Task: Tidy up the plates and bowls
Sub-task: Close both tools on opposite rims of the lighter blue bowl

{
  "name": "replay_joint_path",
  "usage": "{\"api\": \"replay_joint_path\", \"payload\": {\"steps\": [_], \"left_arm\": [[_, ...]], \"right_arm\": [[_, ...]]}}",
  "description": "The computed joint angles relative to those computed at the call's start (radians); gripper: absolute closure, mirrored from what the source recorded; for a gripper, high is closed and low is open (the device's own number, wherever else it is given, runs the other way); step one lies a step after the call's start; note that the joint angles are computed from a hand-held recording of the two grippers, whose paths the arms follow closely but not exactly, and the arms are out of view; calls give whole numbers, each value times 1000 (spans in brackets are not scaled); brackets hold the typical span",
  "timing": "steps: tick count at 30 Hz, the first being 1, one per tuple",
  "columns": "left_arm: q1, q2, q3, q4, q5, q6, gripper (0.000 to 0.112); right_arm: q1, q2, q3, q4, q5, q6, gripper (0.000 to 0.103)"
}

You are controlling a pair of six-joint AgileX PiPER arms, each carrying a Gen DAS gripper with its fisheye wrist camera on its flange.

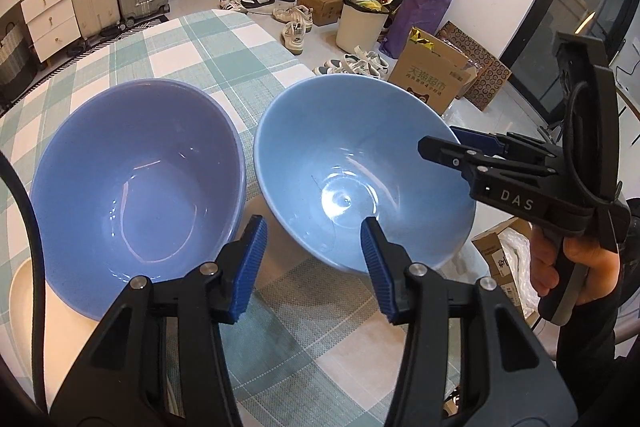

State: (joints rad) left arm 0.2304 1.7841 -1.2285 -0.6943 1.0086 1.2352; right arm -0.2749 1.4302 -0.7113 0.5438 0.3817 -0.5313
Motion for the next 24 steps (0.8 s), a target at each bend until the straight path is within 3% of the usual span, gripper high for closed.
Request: {"api": "replay_joint_path", "payload": {"steps": [7, 12, 24], "left_arm": [[-18, 18, 2, 4, -34, 3, 76], [-32, -3, 41, -6, -93, 42, 80], [-12, -13, 50, -47, -86, 93, 81]], "right_arm": [[20, 20, -9, -38, -9, 42, 83], [28, 5, 4, -71, -24, 63, 86], [39, -54, 24, -167, -26, 157, 86]]}}
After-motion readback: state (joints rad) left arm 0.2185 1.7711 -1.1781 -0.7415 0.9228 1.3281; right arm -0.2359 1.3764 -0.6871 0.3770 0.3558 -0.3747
